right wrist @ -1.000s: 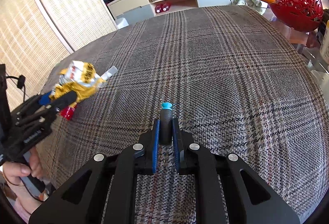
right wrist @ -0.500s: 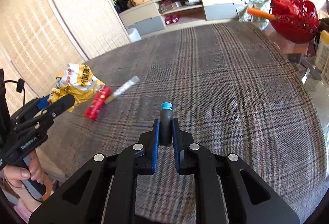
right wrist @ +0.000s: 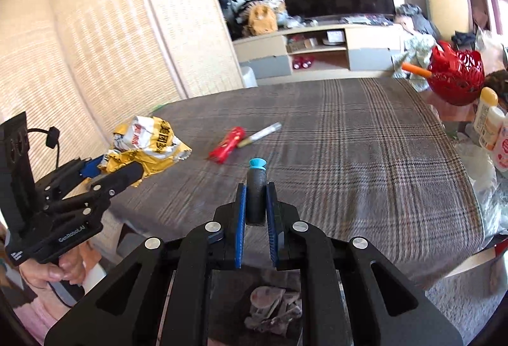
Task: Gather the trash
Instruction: 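Carry the chip bag and marker down toward the dustpan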
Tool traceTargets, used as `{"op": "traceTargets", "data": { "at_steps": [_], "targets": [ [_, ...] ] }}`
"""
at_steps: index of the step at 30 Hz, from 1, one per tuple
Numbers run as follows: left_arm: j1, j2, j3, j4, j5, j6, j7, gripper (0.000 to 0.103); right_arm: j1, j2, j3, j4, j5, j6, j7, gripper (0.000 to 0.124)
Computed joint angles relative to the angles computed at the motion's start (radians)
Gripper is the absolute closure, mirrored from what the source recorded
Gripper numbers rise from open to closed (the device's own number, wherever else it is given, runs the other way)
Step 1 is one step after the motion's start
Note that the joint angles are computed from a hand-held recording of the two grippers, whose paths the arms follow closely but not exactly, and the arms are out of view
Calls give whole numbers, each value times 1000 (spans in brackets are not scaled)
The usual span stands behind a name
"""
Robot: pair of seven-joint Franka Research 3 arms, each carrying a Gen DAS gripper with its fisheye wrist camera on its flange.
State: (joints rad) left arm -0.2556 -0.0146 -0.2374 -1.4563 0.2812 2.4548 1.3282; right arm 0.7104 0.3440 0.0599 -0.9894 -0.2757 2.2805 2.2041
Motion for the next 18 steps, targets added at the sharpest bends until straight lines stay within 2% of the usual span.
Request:
{"op": "traceTargets", "data": {
  "at_steps": [4, 8, 14, 18],
  "targets": [
    [7, -129, 5, -183, -24, 71, -29, 56, 13, -112, 11, -192, -52, 80, 53, 110],
    [1, -228, 12, -349, -59, 114, -54, 56, -8, -177, 53, -350, -57, 140, 96, 110],
    [-25, -279, 29, -484, -146, 79, -29, 56, -46, -207, 95, -505, 26, 198, 143, 110],
    [-45, -280, 45, -536, -218, 44, 6, 56, -50, -203, 100, -554, 22, 186, 202, 110]
  ]
}}
